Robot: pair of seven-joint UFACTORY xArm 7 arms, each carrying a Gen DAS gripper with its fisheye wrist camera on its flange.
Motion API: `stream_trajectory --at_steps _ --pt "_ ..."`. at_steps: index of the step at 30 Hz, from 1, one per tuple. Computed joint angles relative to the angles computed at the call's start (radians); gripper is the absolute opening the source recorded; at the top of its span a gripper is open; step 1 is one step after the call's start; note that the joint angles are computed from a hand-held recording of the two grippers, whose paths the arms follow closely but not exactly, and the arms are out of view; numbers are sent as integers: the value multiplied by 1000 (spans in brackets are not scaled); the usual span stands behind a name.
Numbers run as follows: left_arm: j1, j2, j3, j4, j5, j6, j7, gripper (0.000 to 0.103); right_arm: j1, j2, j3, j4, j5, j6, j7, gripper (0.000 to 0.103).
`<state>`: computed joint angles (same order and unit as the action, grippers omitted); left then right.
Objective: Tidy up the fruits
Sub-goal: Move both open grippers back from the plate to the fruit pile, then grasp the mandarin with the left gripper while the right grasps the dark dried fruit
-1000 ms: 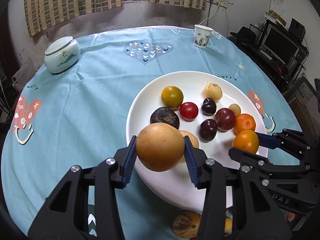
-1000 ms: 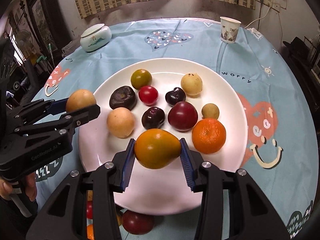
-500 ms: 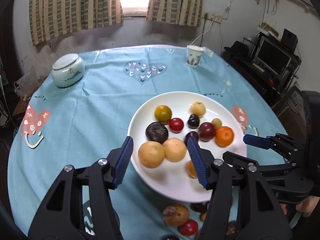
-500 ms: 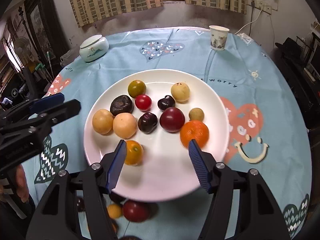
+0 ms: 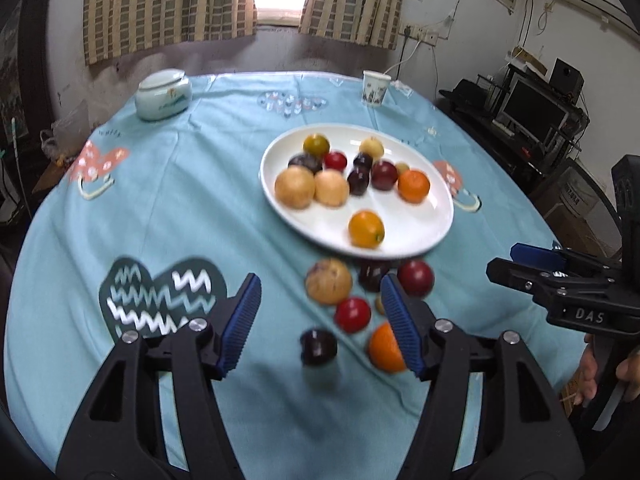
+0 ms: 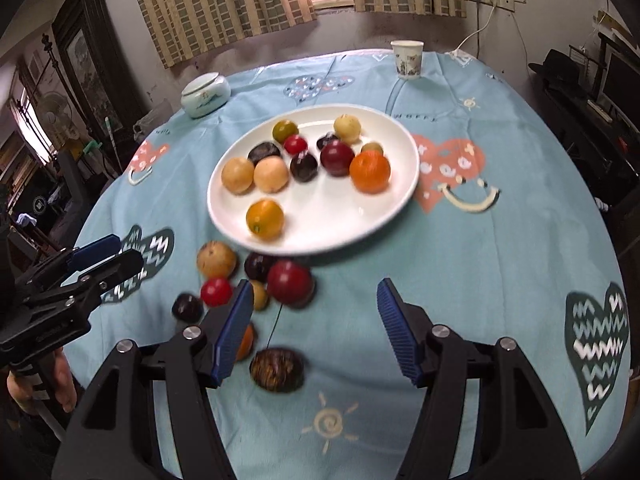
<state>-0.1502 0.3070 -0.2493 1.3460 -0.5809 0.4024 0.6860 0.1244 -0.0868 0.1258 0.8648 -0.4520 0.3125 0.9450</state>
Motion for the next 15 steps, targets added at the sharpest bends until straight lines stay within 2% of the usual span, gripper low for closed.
stream_trajectory --at_steps 7,10,15 --pt "9 -47 5 -92 -30 0 21 68 34 -3 23 -64 40 -20 2 65" --pt "6 -66 9 -127 -46 -7 39 70 45 28 36 -65 0 -31 23 65" --pt "3 -69 23 -139 -47 5 38 70 77 101 9 -33 3 -37 32 65"
